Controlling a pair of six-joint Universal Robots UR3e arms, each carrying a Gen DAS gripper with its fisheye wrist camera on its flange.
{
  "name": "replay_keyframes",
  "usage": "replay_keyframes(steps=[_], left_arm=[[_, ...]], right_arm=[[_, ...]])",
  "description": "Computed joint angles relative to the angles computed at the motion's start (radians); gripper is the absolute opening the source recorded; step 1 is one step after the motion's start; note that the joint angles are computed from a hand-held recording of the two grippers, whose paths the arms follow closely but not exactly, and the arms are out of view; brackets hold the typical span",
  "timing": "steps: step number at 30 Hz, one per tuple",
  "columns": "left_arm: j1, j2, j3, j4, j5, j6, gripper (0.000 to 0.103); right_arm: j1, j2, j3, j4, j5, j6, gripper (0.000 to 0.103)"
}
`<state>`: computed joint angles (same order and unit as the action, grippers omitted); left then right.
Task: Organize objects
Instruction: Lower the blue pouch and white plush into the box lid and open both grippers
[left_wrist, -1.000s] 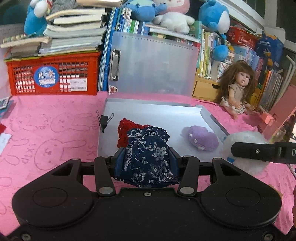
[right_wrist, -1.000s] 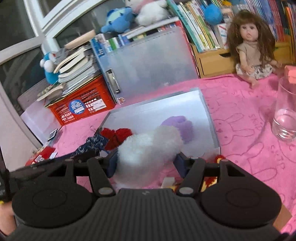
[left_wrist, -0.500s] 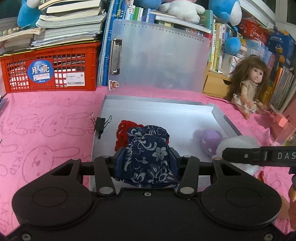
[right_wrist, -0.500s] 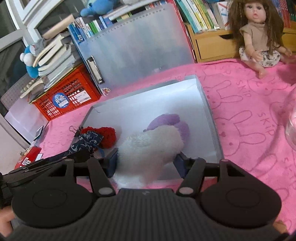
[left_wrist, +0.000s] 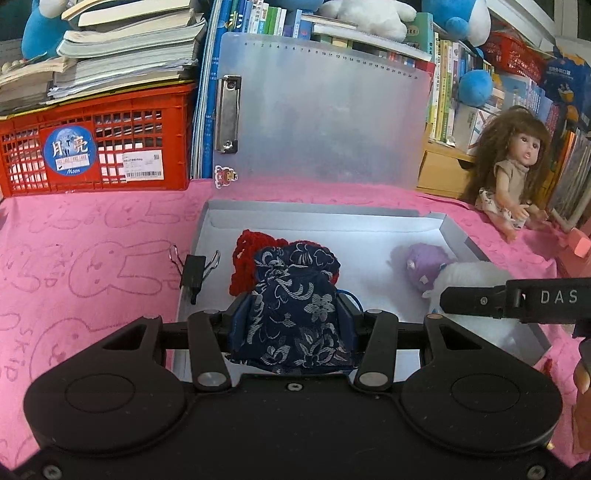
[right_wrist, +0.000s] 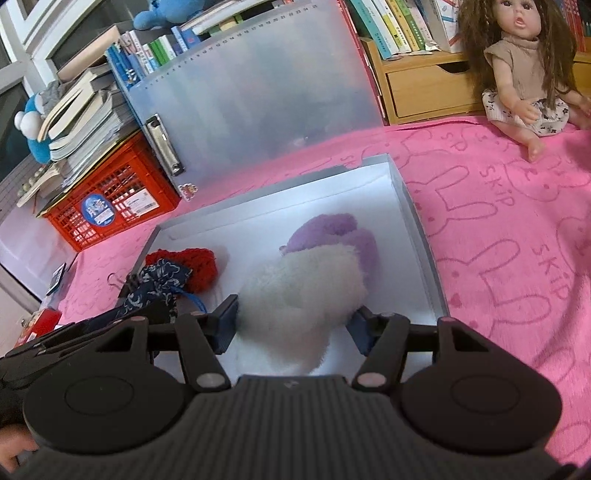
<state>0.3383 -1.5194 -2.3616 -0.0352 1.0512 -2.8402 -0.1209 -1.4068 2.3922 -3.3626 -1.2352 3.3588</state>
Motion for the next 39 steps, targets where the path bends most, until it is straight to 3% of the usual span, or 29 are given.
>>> replay_keyframes(steps=[14,21,23,28,35,39], left_arm=[[-0.052,-0.086,0.025,0.076,0.056,-0.026,0.046],[-0.048,-0.06,0.015,0.052,0.052,-0.012,0.05],[-0.04,-0.039,0.003,0.047,0.043,-0.01,0.052],[0.001,0.057,-0.046,0.008,-0.003,0.028,0.066],[0.11,0.313,-0.119,-0.196,-0.117,0.127,0.074],[0.228,0.554,-0.155,-0.48,-0.236,0.248,0.077]], right_arm=[[0.006,0.096,-0.045,-0.091,-0.028,-0.002,0.06],[-0.003,0.1,-0.033,-0.112,-0.024,0.001,0.061],[0.002,0.084,-0.028,-0.111,-0.038,0.0,0.07],[-0.012,0.011,0.011,-0.106,-0.027,-0.009,0.077],[-0.059,-0.16,0.117,-0.079,0.034,-0.038,0.082],[-0.088,-0.304,0.196,-0.033,0.071,-0.093,0.084]])
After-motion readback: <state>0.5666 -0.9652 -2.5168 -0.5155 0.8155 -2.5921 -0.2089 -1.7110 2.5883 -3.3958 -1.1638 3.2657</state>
